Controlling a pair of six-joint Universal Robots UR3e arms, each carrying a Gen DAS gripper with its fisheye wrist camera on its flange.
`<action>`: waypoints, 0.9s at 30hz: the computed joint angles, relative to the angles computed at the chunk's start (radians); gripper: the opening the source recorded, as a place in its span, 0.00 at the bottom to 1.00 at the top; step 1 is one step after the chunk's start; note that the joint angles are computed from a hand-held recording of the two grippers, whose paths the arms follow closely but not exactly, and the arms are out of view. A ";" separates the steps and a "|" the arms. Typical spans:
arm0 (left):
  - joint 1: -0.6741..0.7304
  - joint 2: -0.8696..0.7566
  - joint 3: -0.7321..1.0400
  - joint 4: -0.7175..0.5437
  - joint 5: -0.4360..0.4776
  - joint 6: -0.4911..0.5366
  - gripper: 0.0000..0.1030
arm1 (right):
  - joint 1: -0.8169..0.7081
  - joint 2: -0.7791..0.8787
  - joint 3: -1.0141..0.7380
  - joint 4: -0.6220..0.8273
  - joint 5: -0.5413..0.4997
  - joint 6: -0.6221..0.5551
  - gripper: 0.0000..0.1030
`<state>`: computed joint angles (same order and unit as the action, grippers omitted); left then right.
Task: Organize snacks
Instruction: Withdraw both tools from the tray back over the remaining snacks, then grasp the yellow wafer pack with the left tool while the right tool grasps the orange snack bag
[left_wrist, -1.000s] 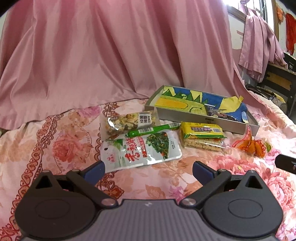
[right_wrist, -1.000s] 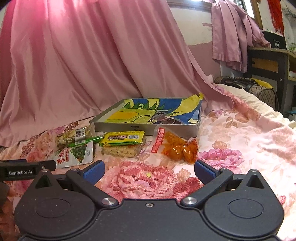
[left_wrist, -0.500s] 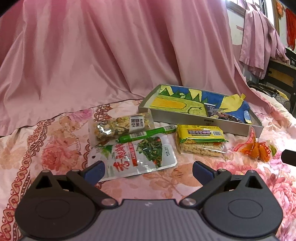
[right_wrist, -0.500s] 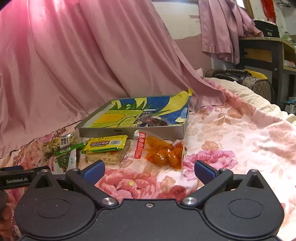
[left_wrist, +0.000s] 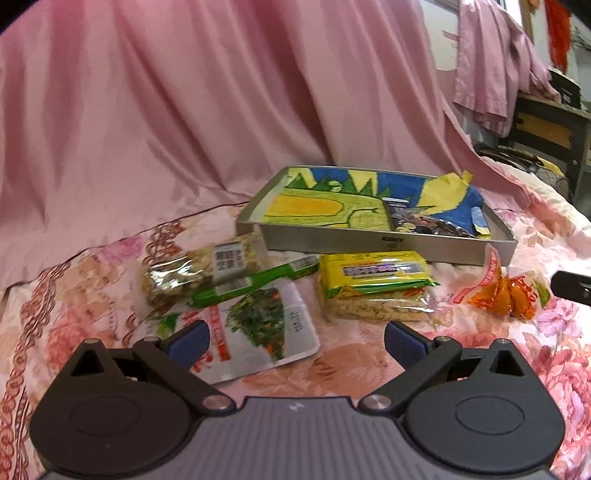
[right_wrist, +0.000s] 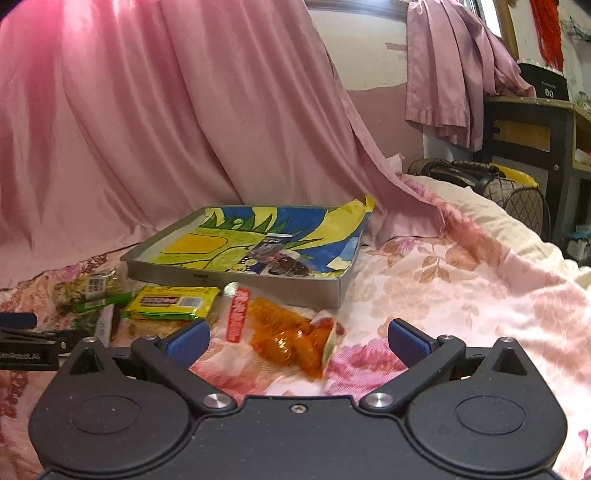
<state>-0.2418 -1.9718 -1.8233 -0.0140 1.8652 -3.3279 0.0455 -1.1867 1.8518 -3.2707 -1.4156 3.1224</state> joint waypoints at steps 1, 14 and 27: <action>0.002 -0.009 0.009 0.005 -0.012 0.016 1.00 | -0.006 0.009 -0.009 0.002 0.005 -0.008 0.99; 0.036 -0.190 0.333 -0.131 -0.214 0.342 1.00 | -0.071 0.116 -0.124 0.117 0.125 -0.148 0.99; 0.105 -0.436 0.866 -0.585 -0.367 0.686 0.99 | -0.064 0.320 -0.347 0.187 0.156 -0.279 0.99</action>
<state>-0.1371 -2.4082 -0.9571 -0.5986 1.4981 -2.6421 -0.0187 -0.8668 1.5049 -3.0841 -1.2593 2.8430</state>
